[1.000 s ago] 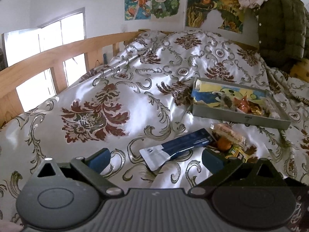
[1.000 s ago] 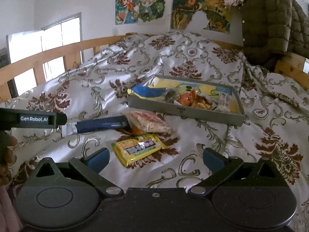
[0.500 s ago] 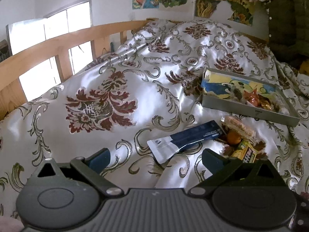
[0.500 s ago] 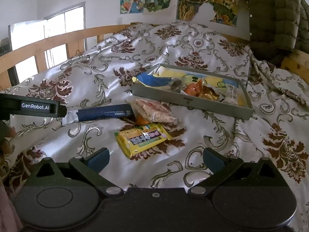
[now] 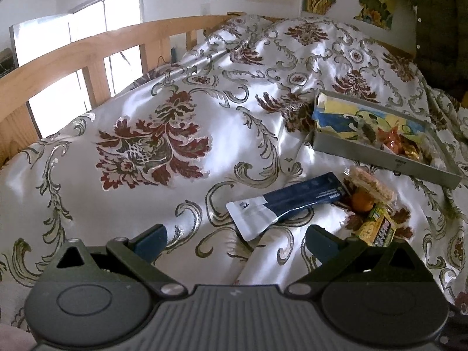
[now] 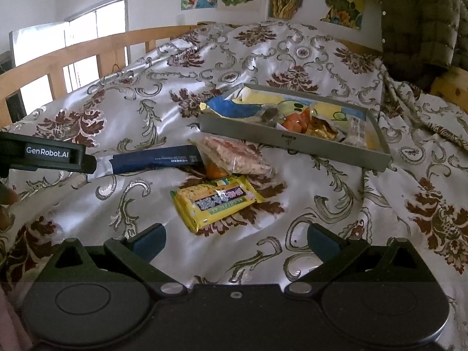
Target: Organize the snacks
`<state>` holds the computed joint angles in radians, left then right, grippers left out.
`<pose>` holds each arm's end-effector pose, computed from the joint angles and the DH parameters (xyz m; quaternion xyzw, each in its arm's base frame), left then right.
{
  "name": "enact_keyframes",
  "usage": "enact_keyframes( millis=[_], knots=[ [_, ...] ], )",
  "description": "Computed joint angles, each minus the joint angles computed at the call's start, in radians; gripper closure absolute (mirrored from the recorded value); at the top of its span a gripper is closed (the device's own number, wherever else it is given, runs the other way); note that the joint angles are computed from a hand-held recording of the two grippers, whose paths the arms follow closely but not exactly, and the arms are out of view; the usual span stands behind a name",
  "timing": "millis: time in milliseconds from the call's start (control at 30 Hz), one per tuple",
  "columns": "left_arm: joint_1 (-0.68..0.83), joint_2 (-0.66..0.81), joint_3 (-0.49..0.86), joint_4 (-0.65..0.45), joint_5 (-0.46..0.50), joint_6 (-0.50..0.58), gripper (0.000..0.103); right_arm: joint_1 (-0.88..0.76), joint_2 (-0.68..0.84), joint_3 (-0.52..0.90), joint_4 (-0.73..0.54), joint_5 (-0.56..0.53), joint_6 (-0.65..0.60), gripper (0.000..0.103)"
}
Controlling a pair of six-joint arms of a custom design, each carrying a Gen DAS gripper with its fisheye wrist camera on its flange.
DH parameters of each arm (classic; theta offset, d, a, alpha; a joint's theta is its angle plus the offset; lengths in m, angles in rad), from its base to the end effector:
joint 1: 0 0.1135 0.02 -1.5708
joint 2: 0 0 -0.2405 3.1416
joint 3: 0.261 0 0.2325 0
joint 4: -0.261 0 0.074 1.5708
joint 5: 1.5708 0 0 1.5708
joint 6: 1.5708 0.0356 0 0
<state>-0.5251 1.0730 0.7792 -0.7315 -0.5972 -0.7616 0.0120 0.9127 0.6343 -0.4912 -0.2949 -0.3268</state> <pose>0.1755 -0.0785 0.2288 -0.1873 0.9046 0.0722 0.3759 0.1828 0.0125 0.2245 -0.2100 0.8881 0.0731 0.4022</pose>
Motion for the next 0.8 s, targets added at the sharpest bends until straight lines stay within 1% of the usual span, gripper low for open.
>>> enact_keyframes(
  millis=[800],
  knots=[
    [0.013,0.010,0.003,0.003,0.009,0.010,0.000,-0.003,0.018,0.001,0.016,0.003,0.006,0.001]
  ],
)
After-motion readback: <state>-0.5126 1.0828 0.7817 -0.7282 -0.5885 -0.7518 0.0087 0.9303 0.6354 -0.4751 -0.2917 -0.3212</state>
